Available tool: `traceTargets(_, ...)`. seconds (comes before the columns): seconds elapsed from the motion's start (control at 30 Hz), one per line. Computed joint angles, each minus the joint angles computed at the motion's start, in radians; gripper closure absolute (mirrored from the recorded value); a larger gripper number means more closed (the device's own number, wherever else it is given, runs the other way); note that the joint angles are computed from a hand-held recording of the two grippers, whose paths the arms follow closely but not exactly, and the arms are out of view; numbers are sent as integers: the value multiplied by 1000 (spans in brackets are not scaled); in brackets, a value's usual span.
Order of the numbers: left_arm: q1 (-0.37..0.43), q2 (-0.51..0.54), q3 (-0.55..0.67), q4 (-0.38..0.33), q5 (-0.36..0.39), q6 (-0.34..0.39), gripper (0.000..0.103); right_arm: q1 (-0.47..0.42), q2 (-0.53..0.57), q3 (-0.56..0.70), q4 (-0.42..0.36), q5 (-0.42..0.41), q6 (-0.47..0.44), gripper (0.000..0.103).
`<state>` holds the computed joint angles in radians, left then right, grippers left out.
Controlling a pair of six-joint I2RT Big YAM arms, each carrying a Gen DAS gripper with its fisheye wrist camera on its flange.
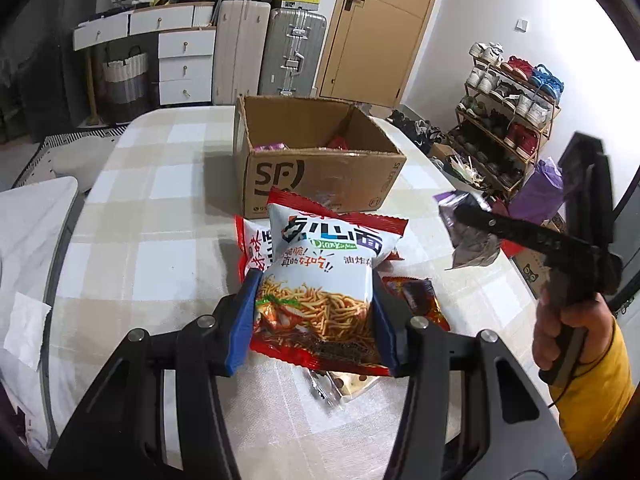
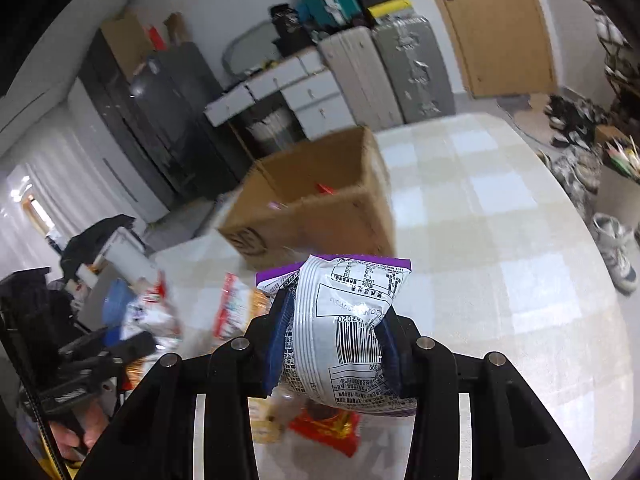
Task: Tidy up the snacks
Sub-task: 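Carry both bags into the cardboard box and open both grippers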
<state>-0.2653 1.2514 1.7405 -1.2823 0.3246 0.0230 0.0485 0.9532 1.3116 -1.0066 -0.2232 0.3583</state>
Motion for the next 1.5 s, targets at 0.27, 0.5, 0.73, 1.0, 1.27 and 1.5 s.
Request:
traceTargets(0.27,-24,-46,19,11,-110,-52,55,134,-9,85,15,20,-36,62)
traceTargets(0.5,-45,-91,53,22,-259,-115,55,238,-43,111,13,116,-56,62)
traceTargets(0.73,-58,-105,103,-3,-311,-129,55,273,-60,111,0,158,-47,62)
traceTargets(1.0,-57,-85,151,-3,-321,-129,55,251,-42,135,0,146,-60,62)
traceTargets(1.27,-46,13,255,-11,-324,-119,55,187,45,225,-26,113,-106,62)
traceTargets(1.5,-31,163,409,-61,-313,-97,55,101,160,312,-38,48,-134,62)
